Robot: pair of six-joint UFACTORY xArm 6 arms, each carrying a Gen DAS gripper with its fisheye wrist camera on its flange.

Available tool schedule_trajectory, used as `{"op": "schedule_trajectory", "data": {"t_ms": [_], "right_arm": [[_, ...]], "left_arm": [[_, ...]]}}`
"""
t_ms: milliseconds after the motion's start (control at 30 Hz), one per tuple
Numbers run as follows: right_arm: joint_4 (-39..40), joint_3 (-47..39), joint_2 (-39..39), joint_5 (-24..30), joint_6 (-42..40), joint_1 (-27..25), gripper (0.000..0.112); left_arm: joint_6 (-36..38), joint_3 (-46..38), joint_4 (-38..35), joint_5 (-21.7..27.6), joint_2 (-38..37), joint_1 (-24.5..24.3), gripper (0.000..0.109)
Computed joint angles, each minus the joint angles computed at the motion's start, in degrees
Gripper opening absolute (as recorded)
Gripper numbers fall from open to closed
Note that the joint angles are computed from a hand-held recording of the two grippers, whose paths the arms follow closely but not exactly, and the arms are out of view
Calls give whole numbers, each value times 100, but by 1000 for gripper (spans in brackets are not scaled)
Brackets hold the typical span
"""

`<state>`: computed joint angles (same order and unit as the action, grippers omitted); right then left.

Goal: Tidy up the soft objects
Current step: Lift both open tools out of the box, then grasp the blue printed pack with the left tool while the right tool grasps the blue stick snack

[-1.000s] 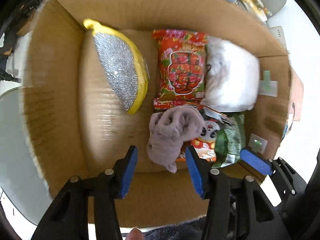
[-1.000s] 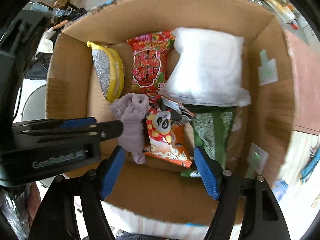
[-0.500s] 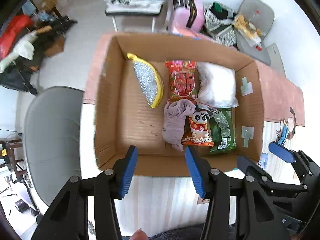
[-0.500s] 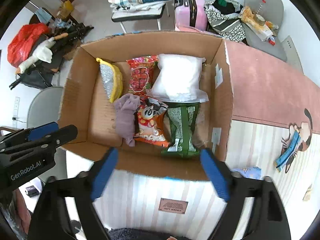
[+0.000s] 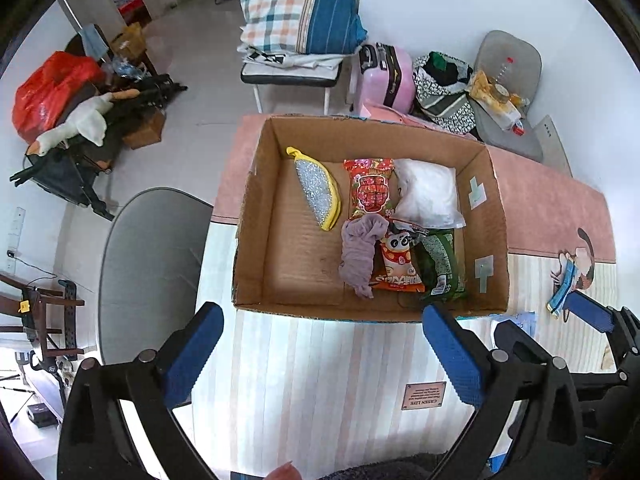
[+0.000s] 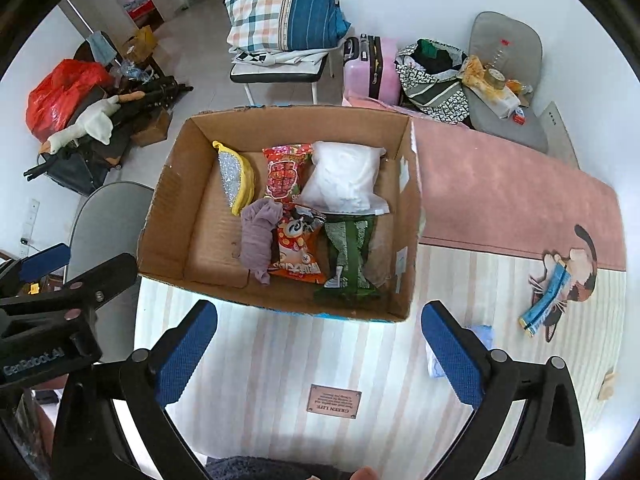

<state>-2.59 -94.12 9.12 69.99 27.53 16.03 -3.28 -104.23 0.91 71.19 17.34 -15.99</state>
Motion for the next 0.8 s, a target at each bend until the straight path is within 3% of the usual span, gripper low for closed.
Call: {"op": "schedule_trajectory", "data": {"t_ms": [267,400,567,800], "right_arm": [[136,690,-670,-283,-108,-189,103],[331,1280,-1236,-490,-246,-545,103],[409,2264,-2125,-378,-526,-1502,103],[528,3081,-2359,5,-1371,-3352,103]], "left_arm": [[-436,288,372,-175,-398,-381,102],[-713,246,554,-236,-460,-718,102],[-956,-8,467,-117,-145,-1363,102],[-722,-1267,-477,713,1413,-2190,102]]}}
